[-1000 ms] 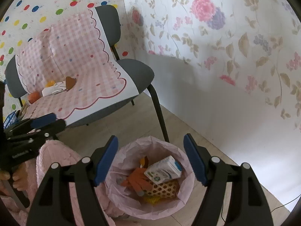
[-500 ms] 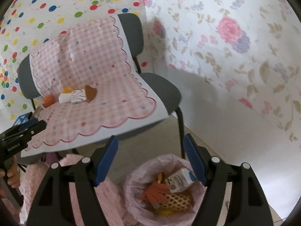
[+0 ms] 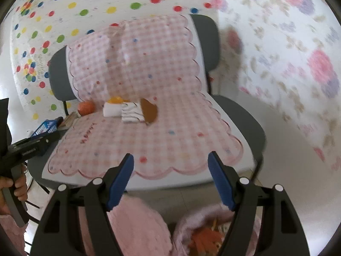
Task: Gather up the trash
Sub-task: 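Move both open tools back over the chair, then grasp the brown leather sheath with the right tool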
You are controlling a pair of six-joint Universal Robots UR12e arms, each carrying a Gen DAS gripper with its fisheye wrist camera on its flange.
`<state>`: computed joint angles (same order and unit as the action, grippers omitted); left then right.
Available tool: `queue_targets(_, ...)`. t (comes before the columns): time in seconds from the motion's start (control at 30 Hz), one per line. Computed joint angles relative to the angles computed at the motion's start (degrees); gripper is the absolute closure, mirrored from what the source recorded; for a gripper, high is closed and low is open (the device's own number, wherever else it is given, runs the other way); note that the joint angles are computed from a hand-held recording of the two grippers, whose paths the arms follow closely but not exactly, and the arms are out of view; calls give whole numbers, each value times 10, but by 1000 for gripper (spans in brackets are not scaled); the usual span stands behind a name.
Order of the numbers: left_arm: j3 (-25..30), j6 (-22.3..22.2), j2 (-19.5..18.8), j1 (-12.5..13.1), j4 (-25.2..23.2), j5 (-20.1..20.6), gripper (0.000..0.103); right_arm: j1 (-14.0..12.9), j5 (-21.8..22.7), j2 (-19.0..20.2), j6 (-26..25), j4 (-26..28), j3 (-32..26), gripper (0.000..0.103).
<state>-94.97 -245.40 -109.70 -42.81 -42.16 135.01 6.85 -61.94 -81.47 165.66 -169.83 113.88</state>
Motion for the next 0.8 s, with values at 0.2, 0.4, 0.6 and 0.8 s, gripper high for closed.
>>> queue_targets(0.2, -9, 6, -2, 24, 4, -28, 43, 34, -9, 51, -20, 23, -58, 51)
queue_targets(0.4, -7, 39, -17, 52, 26, -52, 43, 61, -16, 114, -30, 56, -126, 67)
queue_targets(0.6, -1, 64, -27, 82, 42, -69, 43, 81, -33, 172, -24, 102, -200, 61)
queue_targets(0.8, 2, 82, -38, 106, 64, -93, 43, 101, -51, 219, -28, 157, -266, 47)
